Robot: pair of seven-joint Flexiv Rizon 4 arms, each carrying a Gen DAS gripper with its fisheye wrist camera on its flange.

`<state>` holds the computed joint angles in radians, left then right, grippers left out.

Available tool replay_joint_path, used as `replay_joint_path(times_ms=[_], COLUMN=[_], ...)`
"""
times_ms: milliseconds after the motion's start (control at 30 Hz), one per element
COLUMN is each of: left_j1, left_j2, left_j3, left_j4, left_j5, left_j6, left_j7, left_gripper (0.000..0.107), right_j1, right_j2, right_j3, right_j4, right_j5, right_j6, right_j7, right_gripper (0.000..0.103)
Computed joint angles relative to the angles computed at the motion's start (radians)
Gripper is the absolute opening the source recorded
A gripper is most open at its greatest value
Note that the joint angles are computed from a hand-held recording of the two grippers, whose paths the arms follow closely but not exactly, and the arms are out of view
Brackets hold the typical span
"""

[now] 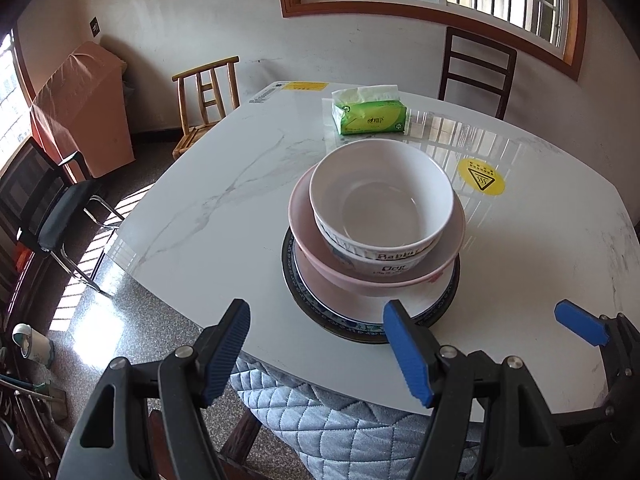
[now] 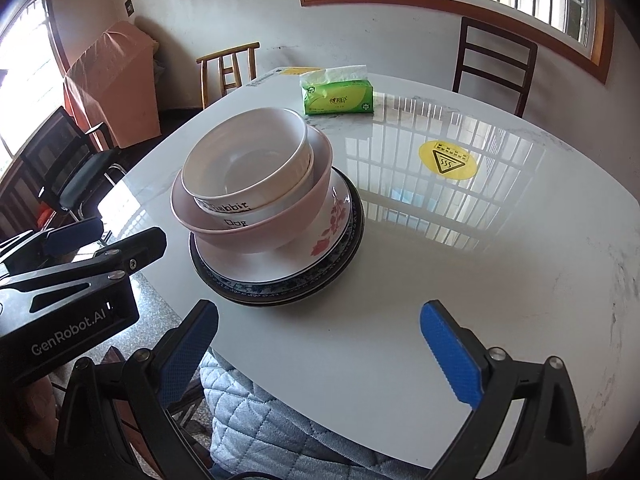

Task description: Organize plates and bowls

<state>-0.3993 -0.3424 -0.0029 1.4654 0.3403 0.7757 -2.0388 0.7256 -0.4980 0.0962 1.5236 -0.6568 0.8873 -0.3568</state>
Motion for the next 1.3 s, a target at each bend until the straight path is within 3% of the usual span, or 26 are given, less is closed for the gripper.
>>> replay_joint_path(times_ms=[1300], left_j1=[0.005], left_j2=[-0.015], left_j3=[-0.002], left_j4=[-0.011], left_j5=[-0.023], left_j6=[-0.015], left_j7=[0.021], left_gripper=[0.071], right_j1=[0.005], right_j2=[-0.012], right_j3=[0.005], right_j4=[-0.026], right_j5=[0.02], right_j6=[-0.038], right_j7=[-0.038], right_gripper=[0.101])
